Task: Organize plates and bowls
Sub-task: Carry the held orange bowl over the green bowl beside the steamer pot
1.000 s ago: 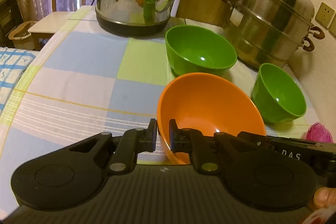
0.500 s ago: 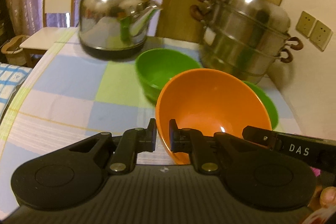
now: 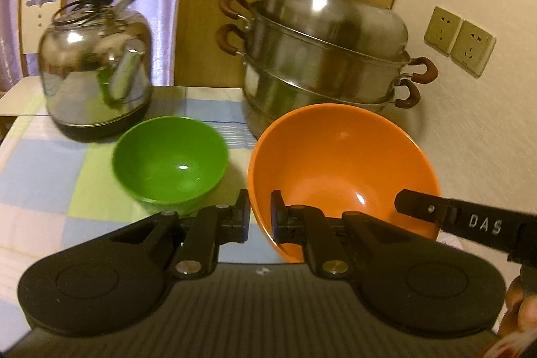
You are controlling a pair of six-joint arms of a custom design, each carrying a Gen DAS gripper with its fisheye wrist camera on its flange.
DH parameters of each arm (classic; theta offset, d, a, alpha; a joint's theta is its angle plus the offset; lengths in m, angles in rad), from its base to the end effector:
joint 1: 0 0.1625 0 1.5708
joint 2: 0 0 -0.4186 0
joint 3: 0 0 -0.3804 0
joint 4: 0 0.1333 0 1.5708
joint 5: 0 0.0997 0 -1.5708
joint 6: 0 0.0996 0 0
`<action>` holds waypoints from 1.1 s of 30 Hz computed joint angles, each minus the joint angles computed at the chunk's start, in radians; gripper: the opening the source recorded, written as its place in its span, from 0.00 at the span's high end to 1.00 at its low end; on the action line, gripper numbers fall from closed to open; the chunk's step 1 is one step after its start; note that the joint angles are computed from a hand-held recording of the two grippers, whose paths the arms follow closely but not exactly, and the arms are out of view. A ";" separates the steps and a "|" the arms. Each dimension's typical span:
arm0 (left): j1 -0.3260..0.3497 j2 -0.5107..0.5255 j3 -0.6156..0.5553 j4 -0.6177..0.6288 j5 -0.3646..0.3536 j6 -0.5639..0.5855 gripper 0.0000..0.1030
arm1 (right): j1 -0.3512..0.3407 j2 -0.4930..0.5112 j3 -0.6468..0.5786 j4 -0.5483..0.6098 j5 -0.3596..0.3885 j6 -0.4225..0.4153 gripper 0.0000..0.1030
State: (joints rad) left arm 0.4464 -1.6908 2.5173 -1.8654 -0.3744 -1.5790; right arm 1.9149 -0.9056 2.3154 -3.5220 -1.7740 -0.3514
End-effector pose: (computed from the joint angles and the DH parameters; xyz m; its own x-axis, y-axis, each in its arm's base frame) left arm -0.1505 -0.3226 0.2163 -0.7796 -0.3764 -0.5006 0.2615 0.5306 -0.8063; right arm 0.2601 -0.3902 0.0842 -0.7991 -0.4960 0.3398 -0.6009 0.6774 -0.4243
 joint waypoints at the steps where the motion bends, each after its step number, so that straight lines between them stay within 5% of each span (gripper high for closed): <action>1: 0.020 0.020 0.002 -0.072 0.007 0.057 0.90 | -0.001 0.004 -0.006 -0.004 -0.009 -0.003 0.82; 6: 0.095 0.115 0.029 -0.445 0.013 0.316 0.90 | -0.032 0.029 -0.032 0.007 -0.025 0.012 0.82; 15: 0.177 0.267 0.037 -0.824 0.007 0.558 0.90 | -0.066 0.093 -0.069 -0.024 -0.053 0.006 0.82; 22: 0.221 0.342 0.029 -0.986 -0.010 0.677 0.90 | -0.083 0.142 -0.099 -0.040 -0.081 -0.020 0.83; 33: 0.261 0.381 0.028 -1.044 -0.034 0.718 0.90 | -0.096 0.181 -0.115 -0.063 -0.095 -0.083 0.83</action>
